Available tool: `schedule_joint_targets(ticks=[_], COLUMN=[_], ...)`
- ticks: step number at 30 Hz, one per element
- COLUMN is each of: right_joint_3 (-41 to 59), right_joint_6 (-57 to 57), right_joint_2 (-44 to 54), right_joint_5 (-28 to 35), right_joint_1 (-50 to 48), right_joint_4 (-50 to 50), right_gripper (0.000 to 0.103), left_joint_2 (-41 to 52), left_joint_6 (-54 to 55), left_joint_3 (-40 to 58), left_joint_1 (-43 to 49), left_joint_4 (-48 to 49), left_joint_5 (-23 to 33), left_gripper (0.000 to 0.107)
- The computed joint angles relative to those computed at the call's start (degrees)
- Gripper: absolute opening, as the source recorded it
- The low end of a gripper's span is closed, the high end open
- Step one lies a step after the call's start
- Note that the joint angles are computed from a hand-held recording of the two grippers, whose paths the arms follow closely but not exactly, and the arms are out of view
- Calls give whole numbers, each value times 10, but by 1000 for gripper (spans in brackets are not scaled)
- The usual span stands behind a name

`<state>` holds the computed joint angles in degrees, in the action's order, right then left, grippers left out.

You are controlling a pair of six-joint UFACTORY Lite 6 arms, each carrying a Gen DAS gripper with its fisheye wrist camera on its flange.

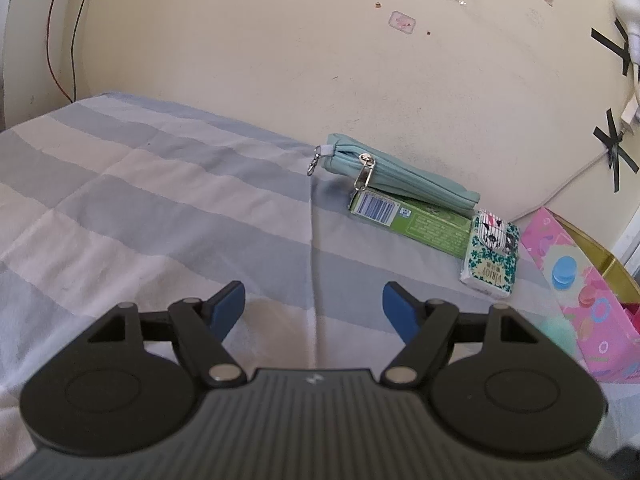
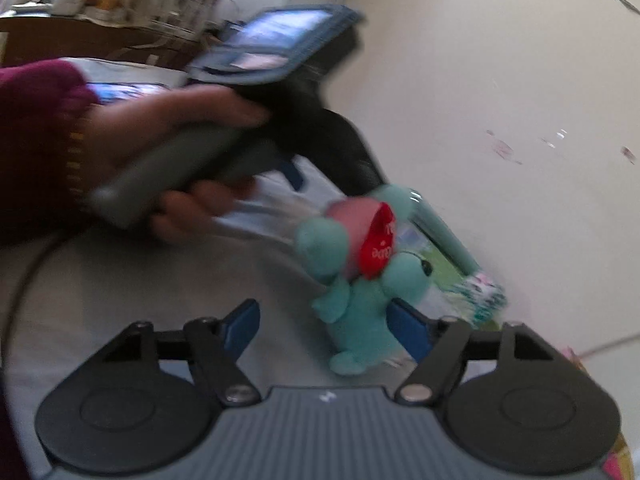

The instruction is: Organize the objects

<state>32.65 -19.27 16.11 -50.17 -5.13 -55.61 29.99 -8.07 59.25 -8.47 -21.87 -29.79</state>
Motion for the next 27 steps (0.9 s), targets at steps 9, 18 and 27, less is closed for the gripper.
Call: schedule_joint_targets(ticks=[9,18,27], right_joint_3=[90,229,320], right_joint_6=[305,544,636], right_joint_2=[15,115,188], right_joint_5=[-34,-65,-51], right_joint_1=[-116,-191,-128], right_joint_4=[-230,-357,-407], right_gripper=[81,82,90], left_joint_2=[-21,-192,-270], left_joint_6=[-67,-138,-267], left_joint_3=[-33,-195,-267], left_joint_1=[16,32,-8], left_joint_4=[24,75,274], left_joint_5=[-36,-54,-46], left_gripper=[77,77,94])
